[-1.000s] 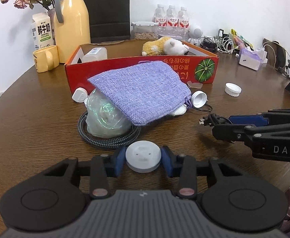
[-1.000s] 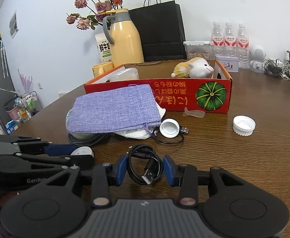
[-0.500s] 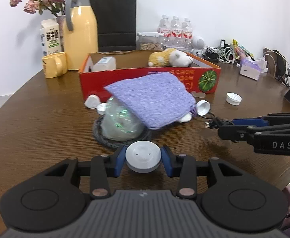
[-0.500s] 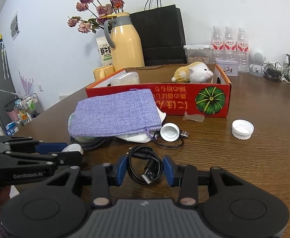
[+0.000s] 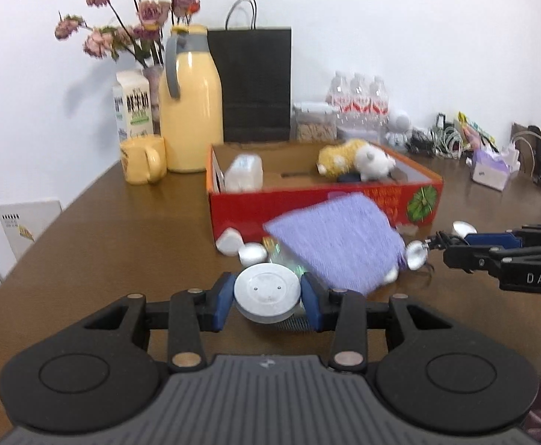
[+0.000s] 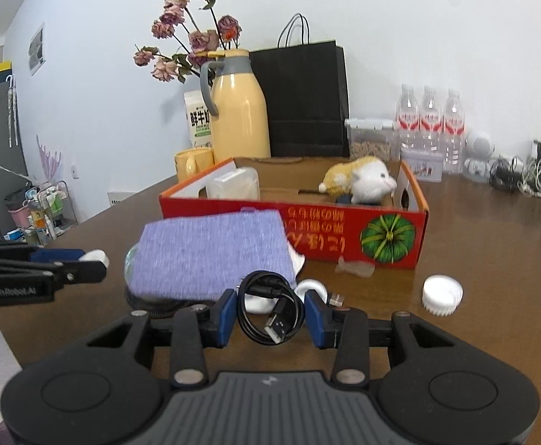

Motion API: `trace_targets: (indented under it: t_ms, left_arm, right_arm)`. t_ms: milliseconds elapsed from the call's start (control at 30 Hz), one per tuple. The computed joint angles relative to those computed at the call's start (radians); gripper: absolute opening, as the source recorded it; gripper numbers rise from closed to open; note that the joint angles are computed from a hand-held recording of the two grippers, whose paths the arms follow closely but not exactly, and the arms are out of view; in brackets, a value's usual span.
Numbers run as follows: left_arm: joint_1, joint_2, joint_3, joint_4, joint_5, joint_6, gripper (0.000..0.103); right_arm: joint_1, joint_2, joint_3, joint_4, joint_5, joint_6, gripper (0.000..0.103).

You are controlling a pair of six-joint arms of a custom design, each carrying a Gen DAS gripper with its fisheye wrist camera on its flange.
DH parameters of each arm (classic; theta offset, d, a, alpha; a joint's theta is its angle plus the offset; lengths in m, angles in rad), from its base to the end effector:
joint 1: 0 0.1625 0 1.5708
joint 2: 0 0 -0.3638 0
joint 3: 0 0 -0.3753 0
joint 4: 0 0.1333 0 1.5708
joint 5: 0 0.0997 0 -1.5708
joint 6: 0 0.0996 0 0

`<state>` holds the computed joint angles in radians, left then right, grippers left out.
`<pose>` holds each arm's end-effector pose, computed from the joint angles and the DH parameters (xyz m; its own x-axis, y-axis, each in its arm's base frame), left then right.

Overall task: Organize objects
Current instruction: 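Carry the puck and cable into the box and release both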

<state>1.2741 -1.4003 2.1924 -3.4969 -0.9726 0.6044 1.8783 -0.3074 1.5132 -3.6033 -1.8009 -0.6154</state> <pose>0.0519 -0.4781 0.3094 -0.7027 0.0272 -0.7109 0.6356 0.4729 -0.6102 0.2929 -0.5570 -0.0703 -0.6809 -0.4827 0.5508 -0.7324 0.4493 -0.5116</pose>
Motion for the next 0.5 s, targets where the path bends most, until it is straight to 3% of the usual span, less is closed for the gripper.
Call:
trace_targets:
  t_ms: [233,500]
  left_arm:
    - [0.004,0.059,-0.101,-0.05,-0.029,0.046,0.04]
    - [0.02,0.162,-0.244,-0.069,-0.079,0.089,0.04]
  right_arm:
    - [0.01,0.032,-0.1,0.021,0.011,-0.048,0.038]
    - [0.017,0.111,-0.3,0.092,0.032,-0.087,0.038]
